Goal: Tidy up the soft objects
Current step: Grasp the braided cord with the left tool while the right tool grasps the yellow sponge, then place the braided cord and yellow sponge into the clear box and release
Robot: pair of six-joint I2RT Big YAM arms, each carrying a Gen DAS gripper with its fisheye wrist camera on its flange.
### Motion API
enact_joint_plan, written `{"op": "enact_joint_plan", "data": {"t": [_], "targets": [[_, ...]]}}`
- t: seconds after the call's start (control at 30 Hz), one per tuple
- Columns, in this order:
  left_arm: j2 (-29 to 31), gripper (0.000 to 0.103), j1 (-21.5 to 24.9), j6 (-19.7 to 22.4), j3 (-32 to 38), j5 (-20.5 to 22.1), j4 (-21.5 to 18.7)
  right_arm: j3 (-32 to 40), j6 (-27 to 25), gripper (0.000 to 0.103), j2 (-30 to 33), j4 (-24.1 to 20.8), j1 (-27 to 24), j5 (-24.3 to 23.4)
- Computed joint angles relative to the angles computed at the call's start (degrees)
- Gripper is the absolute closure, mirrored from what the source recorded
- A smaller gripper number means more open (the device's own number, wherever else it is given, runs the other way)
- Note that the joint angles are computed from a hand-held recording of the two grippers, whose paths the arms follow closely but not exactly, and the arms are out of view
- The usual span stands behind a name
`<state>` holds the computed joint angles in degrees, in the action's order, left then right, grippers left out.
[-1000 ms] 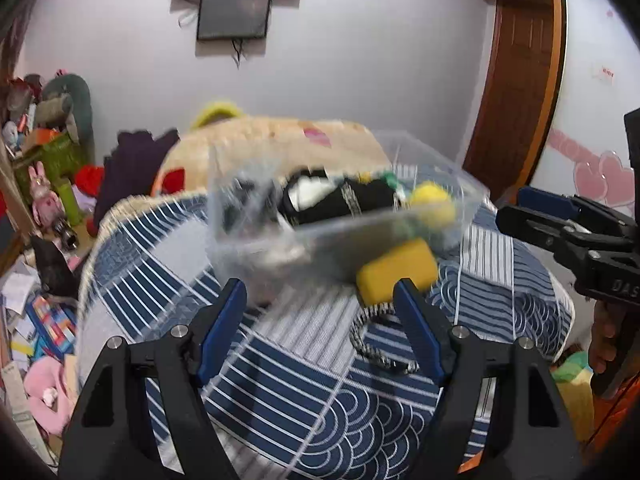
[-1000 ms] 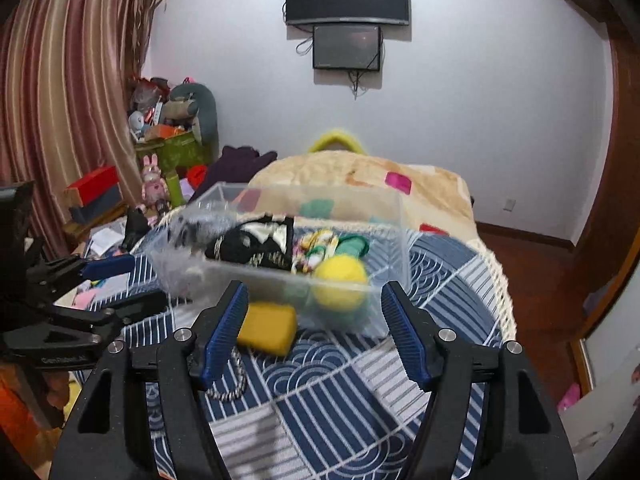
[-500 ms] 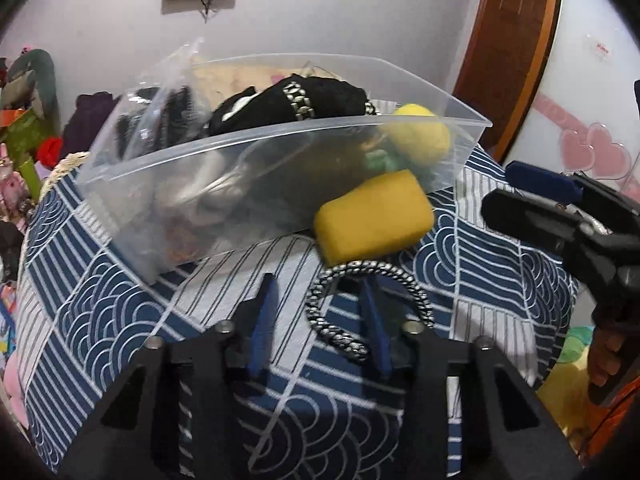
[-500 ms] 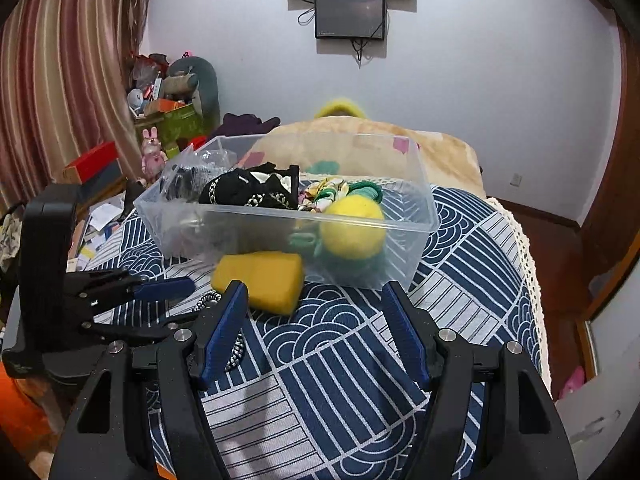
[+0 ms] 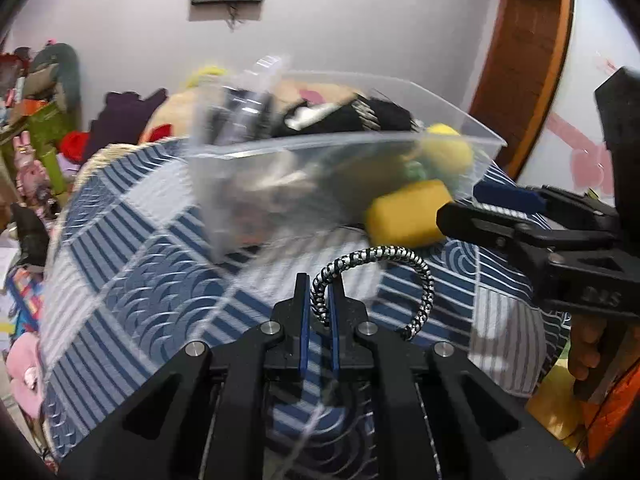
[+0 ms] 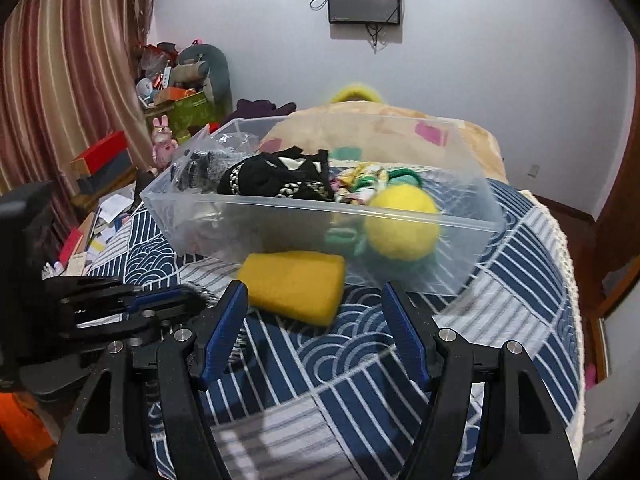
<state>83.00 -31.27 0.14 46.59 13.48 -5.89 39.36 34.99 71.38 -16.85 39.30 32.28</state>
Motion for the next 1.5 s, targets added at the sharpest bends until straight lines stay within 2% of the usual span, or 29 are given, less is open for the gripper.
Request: {"op": "enact_joint_plan", "data": {"t": [0.23,0.43,0.47,0.67,0.8,1.1,1.27,1.5], "targets": [[-3.40,0.096,3.30,-0.50,-1.90,-0.32,1.49,2.21,-0.69,0.037,4.34,0.30,-1.73,-5.44],[-3.97,0.096,3.53,-0.98,-1.75,-0.80,2.31,2.14,0.28,0.037,5.14,-0.31,-1.84,-6.24],[-3.98,0.096,3.40,-1.06,-1.63,-0.85,2.41,1.84,0.32,0.040,4.71,-0.12,-1.88,-6.27],[-4.84,0.096,2.52,-1.60,-1.11,-1.94,3.14,-0.40,0.89,0.046,1.34,0.24,-0.72,-4.85],[-5.56,0.096,2.24,-3.20,-0.25,-3.87,3.94,-2.10,0.65,0.046,-2.62,-0.09,0.98,-1.66],[-5.44,0.096,2.13,-6.06,3.86,-4.29,2.57,-4.70,-0.06,0.046,-11.43,-0.48,3.73,5.73],[-4.04,0.096,1.04,-7.10,6.80,-5.56,2.13,-3.70,-1.26,0.046,-12.12,-0.30,2.79,8.15],[-0.06,0.096,-1.10,-7.13,10.96,-8.51,1.13,-3.05,-2.05,0.046,-10.87,1.88,-0.91,7.06]]}}
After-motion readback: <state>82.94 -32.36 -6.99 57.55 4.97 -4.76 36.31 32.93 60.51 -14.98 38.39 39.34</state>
